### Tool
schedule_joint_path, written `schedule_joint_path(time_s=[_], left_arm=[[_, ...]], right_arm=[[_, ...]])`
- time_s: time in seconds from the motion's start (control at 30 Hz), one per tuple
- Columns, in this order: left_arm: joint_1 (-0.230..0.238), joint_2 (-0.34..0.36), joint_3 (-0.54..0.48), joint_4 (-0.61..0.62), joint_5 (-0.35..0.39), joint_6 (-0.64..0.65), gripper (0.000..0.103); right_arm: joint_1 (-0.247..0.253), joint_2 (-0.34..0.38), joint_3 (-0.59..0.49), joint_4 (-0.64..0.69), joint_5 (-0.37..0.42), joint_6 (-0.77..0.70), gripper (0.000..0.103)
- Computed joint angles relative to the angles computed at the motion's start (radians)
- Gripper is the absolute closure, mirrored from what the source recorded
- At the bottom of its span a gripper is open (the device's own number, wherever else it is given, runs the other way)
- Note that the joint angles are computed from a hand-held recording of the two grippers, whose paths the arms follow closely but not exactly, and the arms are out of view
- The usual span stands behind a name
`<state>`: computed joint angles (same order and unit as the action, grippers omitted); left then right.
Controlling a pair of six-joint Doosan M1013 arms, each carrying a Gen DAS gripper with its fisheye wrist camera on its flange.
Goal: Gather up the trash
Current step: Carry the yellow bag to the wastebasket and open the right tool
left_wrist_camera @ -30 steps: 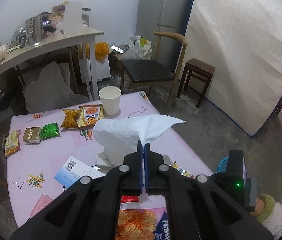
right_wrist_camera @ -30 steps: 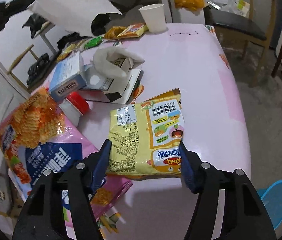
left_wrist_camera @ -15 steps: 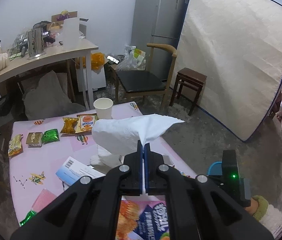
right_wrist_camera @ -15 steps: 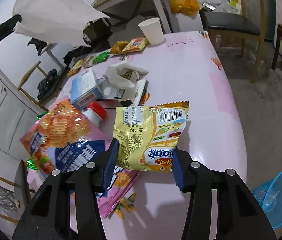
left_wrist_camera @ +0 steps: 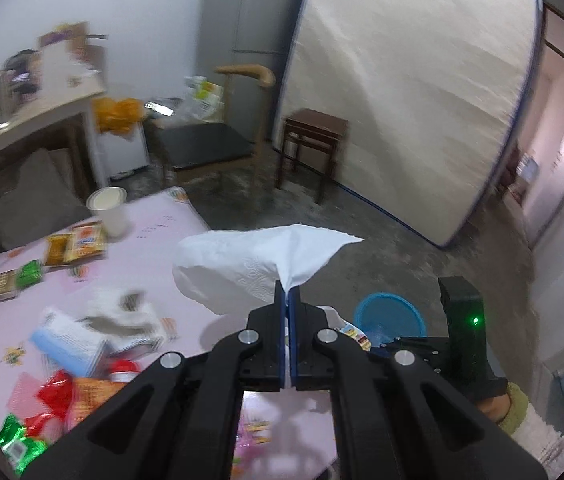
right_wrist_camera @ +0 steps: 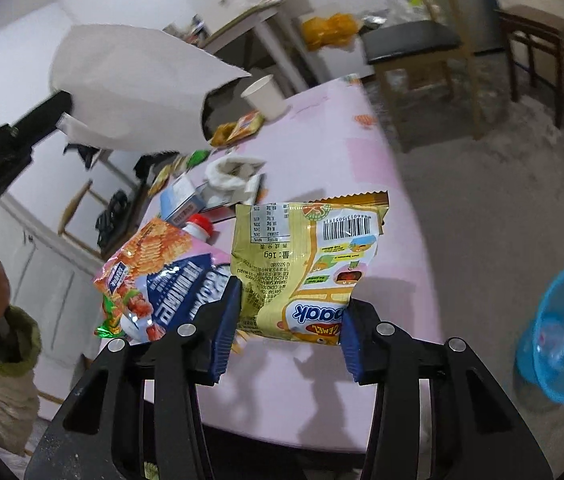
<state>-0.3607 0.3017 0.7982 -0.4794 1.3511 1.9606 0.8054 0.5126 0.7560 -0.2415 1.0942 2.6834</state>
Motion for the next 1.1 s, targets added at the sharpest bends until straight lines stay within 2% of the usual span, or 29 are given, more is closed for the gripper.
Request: schedule_joint_path(time_s=[0.1, 0.27, 0.43, 0.53, 0.77, 0.93, 1.0, 1.03, 1.07, 1.1], left_arm=[[-0.063, 0.012, -0.001, -0.009, 0.027, 0.009, 0.102], [-0.179, 0.049, -0.002, -0.032, 0.065, 0.018, 0.102], [-0.286, 0.086, 0.019, 0.003, 0.066, 0.035, 0.102], [-0.345, 0.147, -0.003, 0.028, 0.109, 0.015, 0.102], [-0.406, 0.304, -0.096, -0.013, 0.246, -0.094, 0.102], [-0.424, 0.399, -0.156, -0.029, 0.303, -0.193, 0.101], [-0.427, 0.43, -0.18, -0.024, 0.331, -0.235, 0.09], [-0.429, 0.445, -0.196, -0.015, 0.344, -0.251, 0.074], [-0.432, 0.452, -0.199, 0.007, 0.345, -0.267, 0.063], [-0.435, 0.451, -0.191, 0.029, 0.333, -0.276, 0.062]], right_arm=[[0.012, -0.099, 0.16, -0.071, -0.038, 0.135, 0.061], [0.025, -0.224, 0.363, -0.161, -0.027, 0.351, 0.061], [0.024, -0.338, 0.569, -0.199, -0.023, 0.589, 0.061], [0.012, -0.388, 0.683, -0.188, -0.039, 0.726, 0.061], [-0.039, -0.447, 0.875, -0.157, -0.152, 0.94, 0.06], [-0.076, -0.451, 0.944, -0.154, -0.214, 1.003, 0.054], [-0.091, -0.451, 0.975, -0.153, -0.243, 1.023, 0.046], [-0.1, -0.456, 0.99, -0.146, -0.257, 1.02, 0.044], [-0.108, -0.454, 1.002, -0.14, -0.274, 1.022, 0.041], [-0.111, -0.46, 1.016, -0.13, -0.282, 1.02, 0.035]])
